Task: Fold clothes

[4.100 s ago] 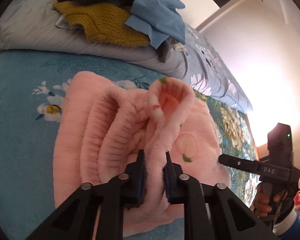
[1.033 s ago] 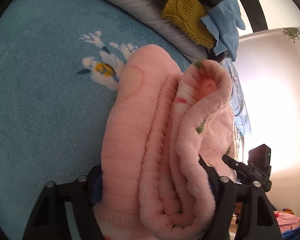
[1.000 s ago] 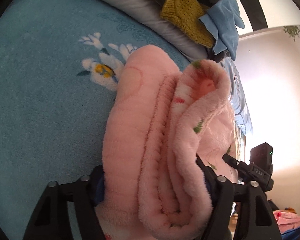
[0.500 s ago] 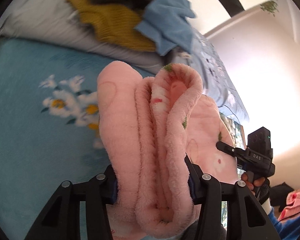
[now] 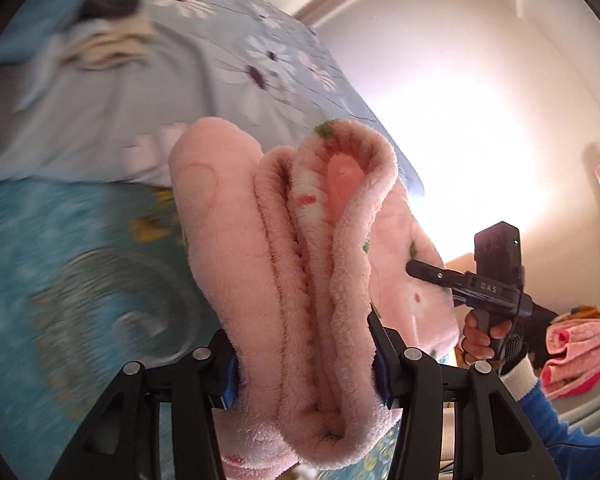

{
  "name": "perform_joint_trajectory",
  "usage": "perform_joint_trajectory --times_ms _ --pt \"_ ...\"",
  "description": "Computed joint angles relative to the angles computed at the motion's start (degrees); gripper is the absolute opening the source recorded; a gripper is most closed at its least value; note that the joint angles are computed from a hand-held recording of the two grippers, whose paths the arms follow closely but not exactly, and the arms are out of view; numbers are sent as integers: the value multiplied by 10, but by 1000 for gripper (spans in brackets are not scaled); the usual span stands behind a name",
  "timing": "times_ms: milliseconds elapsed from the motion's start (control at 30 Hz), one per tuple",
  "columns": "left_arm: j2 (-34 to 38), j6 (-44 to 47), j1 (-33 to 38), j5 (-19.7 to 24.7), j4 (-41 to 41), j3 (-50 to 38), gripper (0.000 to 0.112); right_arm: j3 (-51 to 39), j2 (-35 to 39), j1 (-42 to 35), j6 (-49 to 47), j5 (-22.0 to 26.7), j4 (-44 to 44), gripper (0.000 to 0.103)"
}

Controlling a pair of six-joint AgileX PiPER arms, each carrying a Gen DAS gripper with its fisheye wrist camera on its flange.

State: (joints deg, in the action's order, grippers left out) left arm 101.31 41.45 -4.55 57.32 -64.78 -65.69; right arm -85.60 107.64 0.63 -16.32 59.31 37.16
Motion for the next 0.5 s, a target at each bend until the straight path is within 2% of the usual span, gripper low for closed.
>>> perform_joint_trajectory --times_ms 100,200,300,433,500 --pt "31 -14 -74 -52 -26 -35 53 -64 33 -50 -10 38 -25 33" --pt "46 -6 -120 -105 -65 -31 53 -133 71 -90 -24 70 -36 34" --pt "48 1 -165 -161 -102 6 54 -180 109 -95 -19 71 -49 34" --pt "59 -31 -199 -197 -87 28 55 -204 156 -97 -7 57 -72 35" --pt "58 -17 -201 -202 -114 46 56 -199 168 -100 -9 45 -71 35"
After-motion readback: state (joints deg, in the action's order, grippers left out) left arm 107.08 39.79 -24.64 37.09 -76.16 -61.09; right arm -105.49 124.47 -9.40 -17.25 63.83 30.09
